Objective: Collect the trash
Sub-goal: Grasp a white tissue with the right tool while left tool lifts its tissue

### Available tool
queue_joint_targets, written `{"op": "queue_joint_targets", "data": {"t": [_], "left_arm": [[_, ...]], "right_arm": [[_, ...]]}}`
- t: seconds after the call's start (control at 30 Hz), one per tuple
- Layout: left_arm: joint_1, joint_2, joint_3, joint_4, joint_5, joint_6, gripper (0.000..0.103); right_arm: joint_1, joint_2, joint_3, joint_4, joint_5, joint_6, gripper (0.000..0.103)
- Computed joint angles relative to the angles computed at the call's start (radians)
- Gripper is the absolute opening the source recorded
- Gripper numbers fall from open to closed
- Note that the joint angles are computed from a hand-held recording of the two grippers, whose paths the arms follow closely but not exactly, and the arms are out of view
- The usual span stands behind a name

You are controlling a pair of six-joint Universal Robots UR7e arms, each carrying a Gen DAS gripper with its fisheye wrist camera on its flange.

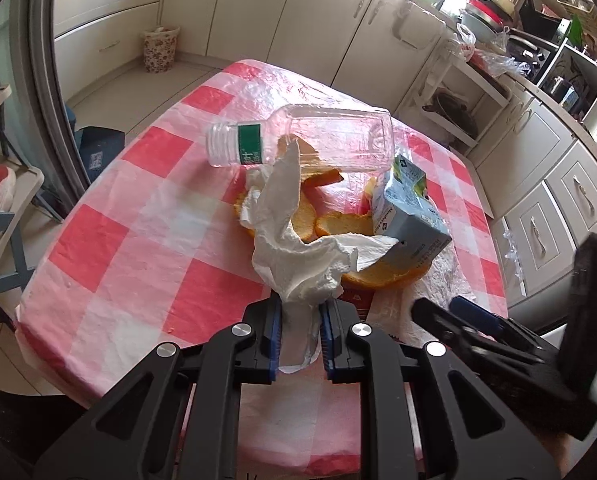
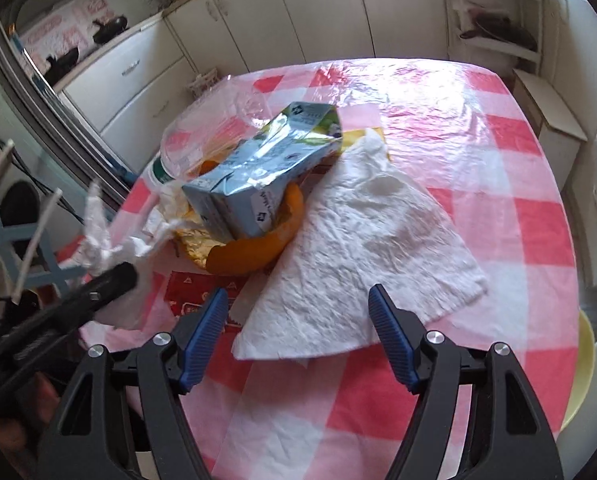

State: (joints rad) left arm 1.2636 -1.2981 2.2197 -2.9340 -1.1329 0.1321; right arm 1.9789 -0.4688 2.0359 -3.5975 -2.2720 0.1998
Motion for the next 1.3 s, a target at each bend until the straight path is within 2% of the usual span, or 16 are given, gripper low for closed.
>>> {"op": "queue_joint_targets", "data": {"t": [0.1, 0.13, 0.17, 0.2, 0.27, 0.37, 0.63, 0.93, 1.1, 1.2, 1.3], "left_arm": [[0.016, -0.011, -0.011, 0.011, -0.009, 0.006, 0.015], [0.020, -0.014, -0.013, 0.014, -0.011, 0.005, 0.015], [0.025, -0.015, -0.017, 0.016, -0.015, 0.005, 0.015], [0.029, -0.015, -0.020, 0.017, -0.019, 0.005, 0.015], [0.035, -0.016, -0.023, 0.019, -0.026, 0.006, 0.015], [0.035, -0.016, -0.020, 0.017, -0.035, 0.011, 0.015], [0.019, -0.024, 0.006, -0.018, -0.048, 0.029, 0.015], [-0.016, -0.066, 0.077, -0.121, -0.134, 0.074, 0.015], [-0.035, -0.078, 0.098, -0.140, -0.138, 0.078, 0.015], [-0.038, -0.079, 0.100, -0.134, -0.138, 0.076, 0.015], [-0.047, -0.085, 0.107, -0.122, -0.154, 0.073, 0.015]], "right_arm": [[-0.011, 0.034, -0.039, 0.014, -0.029, -0.020, 0.055], [-0.007, 0.042, -0.047, 0.008, -0.054, -0.035, 0.045], [-0.008, 0.039, -0.042, 0.003, -0.052, -0.038, 0.028], [-0.019, 0.026, -0.027, 0.002, -0.017, -0.029, 0.022], [-0.025, 0.013, -0.001, -0.016, 0.004, -0.020, 0.012], [-0.017, -0.002, 0.039, -0.054, -0.006, -0.028, 0.006], [0.022, -0.035, 0.164, -0.183, -0.067, -0.044, 0.005], [0.067, -0.042, 0.203, -0.270, -0.095, -0.035, 0.005], [0.085, -0.048, 0.246, -0.337, -0.107, -0.031, 0.005], [0.087, -0.049, 0.249, -0.340, -0.116, -0.027, 0.005], [0.098, -0.059, 0.255, -0.319, -0.160, -0.012, 0.005]]}}
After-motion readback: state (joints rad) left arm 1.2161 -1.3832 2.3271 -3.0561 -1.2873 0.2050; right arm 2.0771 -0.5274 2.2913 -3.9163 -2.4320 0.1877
